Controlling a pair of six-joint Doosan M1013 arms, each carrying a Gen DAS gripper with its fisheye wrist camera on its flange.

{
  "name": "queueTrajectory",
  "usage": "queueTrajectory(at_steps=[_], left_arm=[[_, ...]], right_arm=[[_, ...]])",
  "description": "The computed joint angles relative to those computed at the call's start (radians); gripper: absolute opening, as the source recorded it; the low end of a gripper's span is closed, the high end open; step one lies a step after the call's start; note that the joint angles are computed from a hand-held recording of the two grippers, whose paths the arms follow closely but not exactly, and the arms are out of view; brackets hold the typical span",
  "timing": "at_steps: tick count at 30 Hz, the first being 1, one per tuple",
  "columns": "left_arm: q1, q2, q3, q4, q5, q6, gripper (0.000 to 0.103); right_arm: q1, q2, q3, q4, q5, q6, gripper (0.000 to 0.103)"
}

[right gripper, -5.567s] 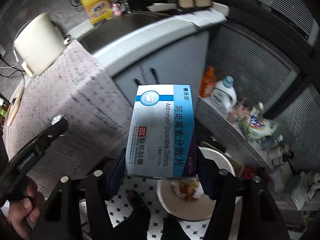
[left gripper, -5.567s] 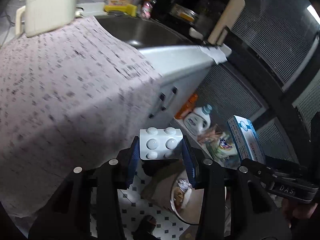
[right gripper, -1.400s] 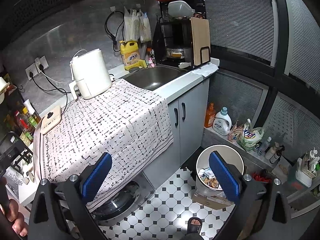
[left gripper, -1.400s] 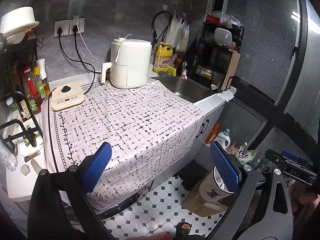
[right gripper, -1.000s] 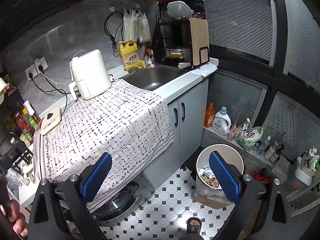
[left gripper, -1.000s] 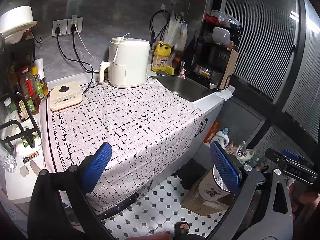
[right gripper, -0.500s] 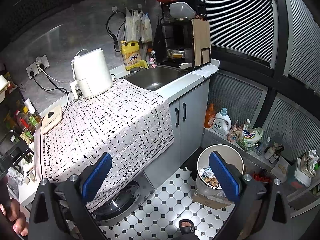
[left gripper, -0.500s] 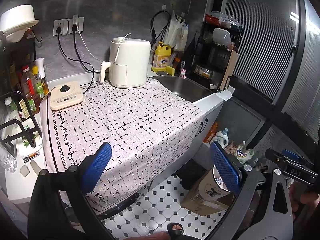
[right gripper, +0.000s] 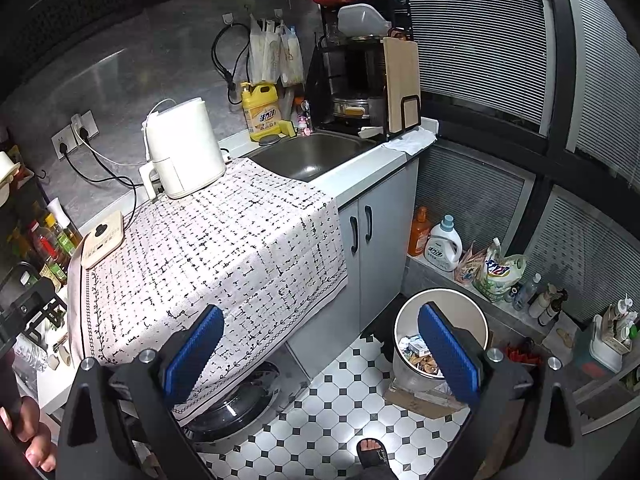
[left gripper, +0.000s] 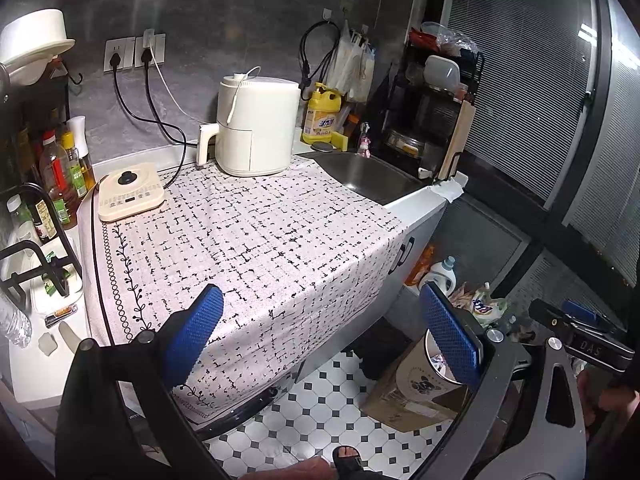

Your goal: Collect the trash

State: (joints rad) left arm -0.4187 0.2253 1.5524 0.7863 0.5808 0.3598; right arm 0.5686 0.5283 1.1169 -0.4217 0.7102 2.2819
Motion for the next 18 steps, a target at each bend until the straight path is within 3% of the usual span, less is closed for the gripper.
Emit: queueTrajectory(at_steps=[5, 9, 18], left_arm=[[0.006, 0.015, -0.016, -0.042, -0.009, 0.041, 0.097], [0.000, 0.014, -0.011, 0.004, -0.019, 0.018, 0.097], [0.019, 0.023, -0.016, -0.078, -0.036, 0.075, 0.097]], right_arm=[[-0.002, 0.002, -0.004, 0.000, 0.013, 0.004, 0.095], [-0.003, -0.004, 0.005, -0.011, 0.013, 0.022, 0.095], [-0.003, 0.010, -0.007, -0.003, 0.027, 0.014, 0.095]])
